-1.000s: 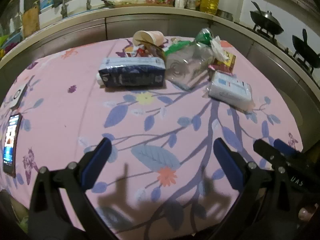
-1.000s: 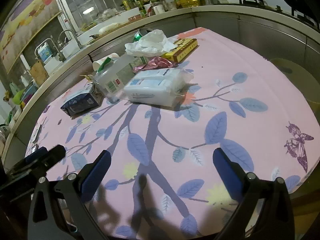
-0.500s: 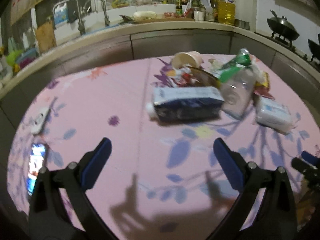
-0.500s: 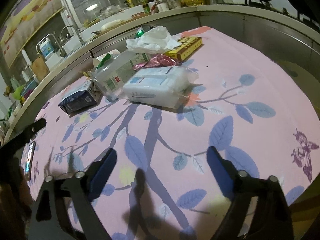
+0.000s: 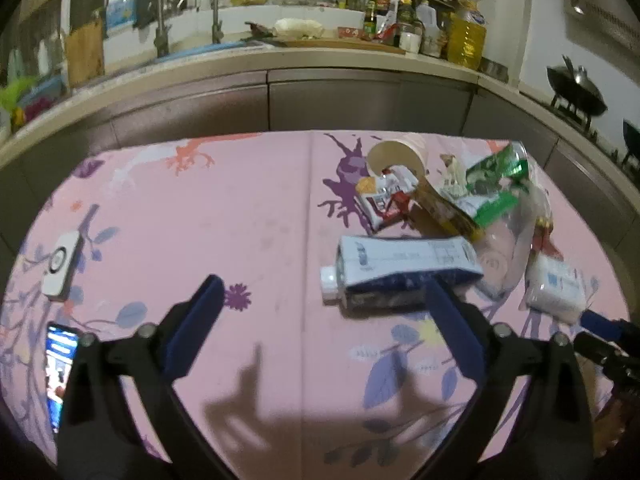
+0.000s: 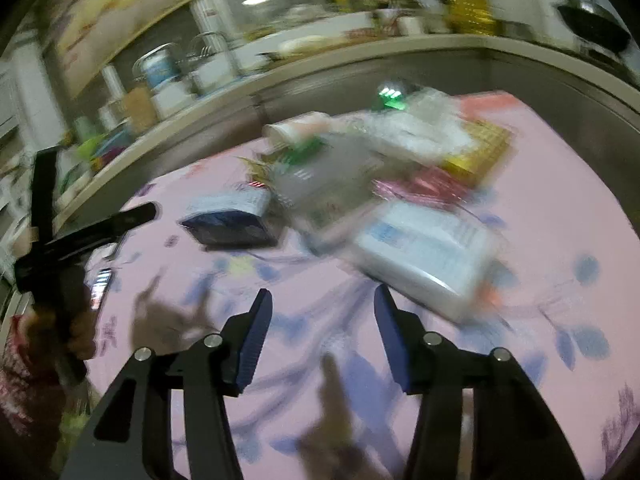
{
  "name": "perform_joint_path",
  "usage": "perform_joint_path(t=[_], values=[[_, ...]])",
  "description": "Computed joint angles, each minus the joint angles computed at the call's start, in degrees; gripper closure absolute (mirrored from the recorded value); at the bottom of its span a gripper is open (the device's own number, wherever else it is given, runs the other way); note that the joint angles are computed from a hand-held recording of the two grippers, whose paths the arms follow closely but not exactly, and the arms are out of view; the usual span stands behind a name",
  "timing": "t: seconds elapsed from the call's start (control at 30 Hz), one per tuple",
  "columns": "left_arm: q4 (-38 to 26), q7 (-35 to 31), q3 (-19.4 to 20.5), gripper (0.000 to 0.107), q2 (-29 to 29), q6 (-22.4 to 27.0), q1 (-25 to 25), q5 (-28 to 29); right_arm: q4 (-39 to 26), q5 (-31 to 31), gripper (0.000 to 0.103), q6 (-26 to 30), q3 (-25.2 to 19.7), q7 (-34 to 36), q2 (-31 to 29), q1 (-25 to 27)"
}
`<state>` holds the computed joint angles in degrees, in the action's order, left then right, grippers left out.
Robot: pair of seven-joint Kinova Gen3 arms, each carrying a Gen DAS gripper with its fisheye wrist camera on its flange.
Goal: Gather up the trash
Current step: 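Move the left gripper toward the blue-and-white milk carton, then grasp the milk carton with the left gripper while the right gripper approaches the white tissue pack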
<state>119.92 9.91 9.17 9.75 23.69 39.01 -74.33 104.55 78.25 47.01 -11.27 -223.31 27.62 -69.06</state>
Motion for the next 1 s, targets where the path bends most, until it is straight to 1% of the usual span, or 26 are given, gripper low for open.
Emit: perform_joint_path(t=[0.03, 0.07, 0.13, 0.17, 0.2, 0.23, 0.27, 0.3, 0.33, 0.37, 0.43, 0.5, 0.57, 0.67, 0.73, 0.8, 0.83, 0.87, 0.93, 0.97, 1.0], values=[[0.0, -1.0, -0.3, 0.014, 0.0, -2.0, -1.3, 0.7, -1.2, 0.4, 0.054, -1.0, -0.2, 2.3, 0.4, 1.0], [-0.1, -1.8, -1.0, 0.017, 0.2, -3.1, -1.5, 1.5, -2.8, 0.5, 0.054, -2.2, 0.1, 4.7, 1.2, 1.6], [-0.3, -5.9, -1.7, 0.021, 0.4, -6.3, -3.4, 5.7, -5.9, 0.4, 0.054, -6.7, 0.0, 9.3, 2.7, 4.4], [-0.1, -8.1, -1.5, 0.023, 0.5, -8.7, -5.1, 8.0, -7.2, -1.0, 0.054, -9.0, 1.3, 11.6, 3.2, 4.7], [0.2, -10.1, -2.2, 0.023, 0.6, -10.8, -5.8, 10.3, -8.1, -2.2, 0.054, -10.9, 2.3, 13.4, 3.6, 4.8], [0.2, -12.4, -3.4, 0.023, 0.7, -12.0, -5.3, 12.7, -9.7, -3.2, 0.054, -12.4, 2.3, 15.7, 4.6, 5.8], [0.6, -14.7, -5.0, 0.023, 0.9, -13.6, -4.8, 14.9, -11.1, -4.2, 0.054, -12.9, 2.2, 18.0, 5.5, 6.5], [0.8, -17.1, -5.5, 0.023, 1.0, -14.5, -4.9, 17.1, -12.6, -5.1, 0.054, -13.1, 1.8, 20.3, 6.4, 7.1], [0.9, -19.4, -5.0, 0.023, 0.9, -15.0, -5.8, 19.2, -13.6, -6.8, 0.054, -13.8, 2.6, 22.7, 6.9, 6.9], [0.8, -21.7, -3.3, 0.023, 1.0, -15.1, -7.8, 20.9, -14.8, -7.9, 0.054, -14.3, 2.3, 25.0, 7.6, 7.7], [0.0, -26.4, 1.8, 0.023, 1.0, -14.4, -13.1, 24.1, -16.6, -10.7, 0.054, -14.2, 3.3, 28.4, 8.6, 7.3], [-1.1, -31.0, 6.3, 0.021, 1.7, -16.5, -18.4, 26.5, -17.5, -12.2, 0.054, -14.3, 4.6, 29.7, 9.3, 6.9], [-2.3, -35.7, 11.0, 0.011, 2.9, -19.8, -23.7, 25.5, -18.1, -15.1, 0.054, -14.5, 5.1, 31.5, 9.7, 7.1], [-4.9, -42.7, 19.0, 0.011, 6.9, -21.1, -29.8, 18.9, -16.4, -17.5, 0.054, -16.6, 6.8, 31.2, 8.5, 6.4], [-6.5, -47.4, 24.3, 0.011, 9.4, -19.1, -32.9, 15.2, -14.3, -16.2, 0.054, -16.7, 7.2, 28.4, 7.1, 5.4], [-8.0, -52.0, 29.6, 0.011, 12.0, -15.4, -34.7, 10.6, -10.5, -13.4, 0.054, -17.2, 7.1, 23.8, 4.9, 4.4], [-8.5, -54.3, 32.3, 0.011, 13.4, -13.5, -35.7, 9.3, -9.2, -12.1, 0.053, -17.0, 7.3, 21.4, 4.2, 3.6], [-8.7, -56.7, 34.9, 0.011, 14.5, -12.4, -37.3, 8.9, -7.3, -11.8, 0.053, -16.9, 8.6, 19.1, 3.1, 1.9], [-9.1, -61.3, 40.2, 0.011, 17.2, -9.9, -39.6, 8.7, -3.5, -12.0, 0.053, -18.6, 13.6, 14.5, 1.0, -2.7], [-9.7, -63.7, 42.9, 0.011, 18.6, -7.6, -40.8, 9.1, -2.1, -11.8, 0.053, -19.0, 15.2, 12.1, 0.2, -4.3], [-10.4, -66.0, 45.3, 0.011, 20.1, -5.3, -41.8, 9.6, -0.9, -11.2, 0.053, -18.6, 15.7, 9.8, -0.3, -5.3]])
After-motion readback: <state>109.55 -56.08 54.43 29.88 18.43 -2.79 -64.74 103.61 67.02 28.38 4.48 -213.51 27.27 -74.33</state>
